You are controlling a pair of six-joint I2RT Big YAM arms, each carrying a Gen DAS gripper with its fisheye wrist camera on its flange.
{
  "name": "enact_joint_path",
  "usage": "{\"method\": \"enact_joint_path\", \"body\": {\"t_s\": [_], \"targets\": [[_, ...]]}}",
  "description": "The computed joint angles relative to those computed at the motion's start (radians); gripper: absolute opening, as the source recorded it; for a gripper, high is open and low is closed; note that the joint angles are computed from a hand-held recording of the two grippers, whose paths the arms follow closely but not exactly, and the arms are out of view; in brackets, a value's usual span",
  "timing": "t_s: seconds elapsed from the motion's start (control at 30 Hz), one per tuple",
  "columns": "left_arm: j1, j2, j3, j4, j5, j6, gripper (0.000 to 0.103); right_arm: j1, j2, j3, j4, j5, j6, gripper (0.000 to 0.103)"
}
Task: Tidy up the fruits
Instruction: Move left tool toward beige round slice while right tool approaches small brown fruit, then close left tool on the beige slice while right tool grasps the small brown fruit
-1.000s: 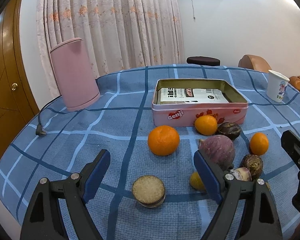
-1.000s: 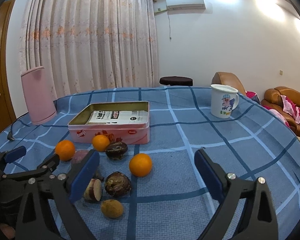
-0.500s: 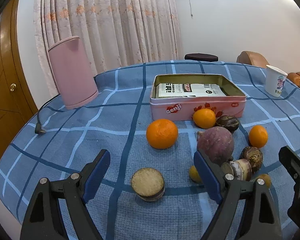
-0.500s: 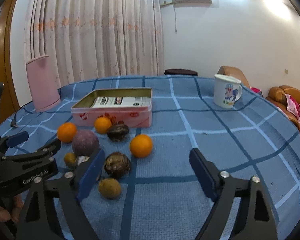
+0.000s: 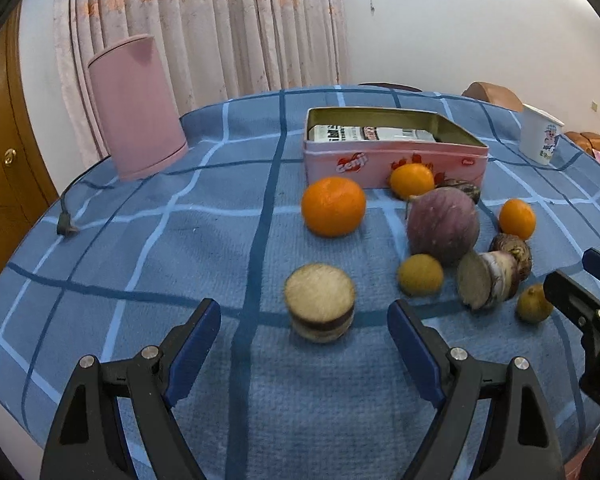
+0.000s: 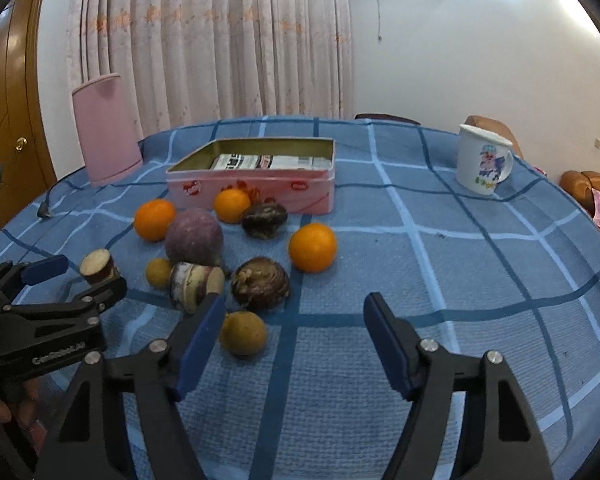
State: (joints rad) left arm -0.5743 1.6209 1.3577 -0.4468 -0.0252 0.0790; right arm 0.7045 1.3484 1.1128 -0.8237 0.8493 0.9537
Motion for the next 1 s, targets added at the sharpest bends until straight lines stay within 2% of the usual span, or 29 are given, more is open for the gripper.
{"method": "enact_joint_path", "body": {"t_s": [0.27, 0.43, 1.0], "targets": [[0.002, -0.003, 0.006, -0.003, -0.008, -0.011, 0.086, -0.001, -0.018, -0.023, 0.000, -0.006, 0.021, 0.073], [0.000, -0.007, 0.008, -0.003, -0.019, -0.006, 0.086, 0.009, -0.029, -0.030, 0.019, 0.022, 0.014, 0.073], [0.009, -0.011, 0.002, -0.010, -0.012, -0.017, 0.086, 0.021, -0.010, -0.007, -0.006, 0.025, 0.011, 0.073]]}}
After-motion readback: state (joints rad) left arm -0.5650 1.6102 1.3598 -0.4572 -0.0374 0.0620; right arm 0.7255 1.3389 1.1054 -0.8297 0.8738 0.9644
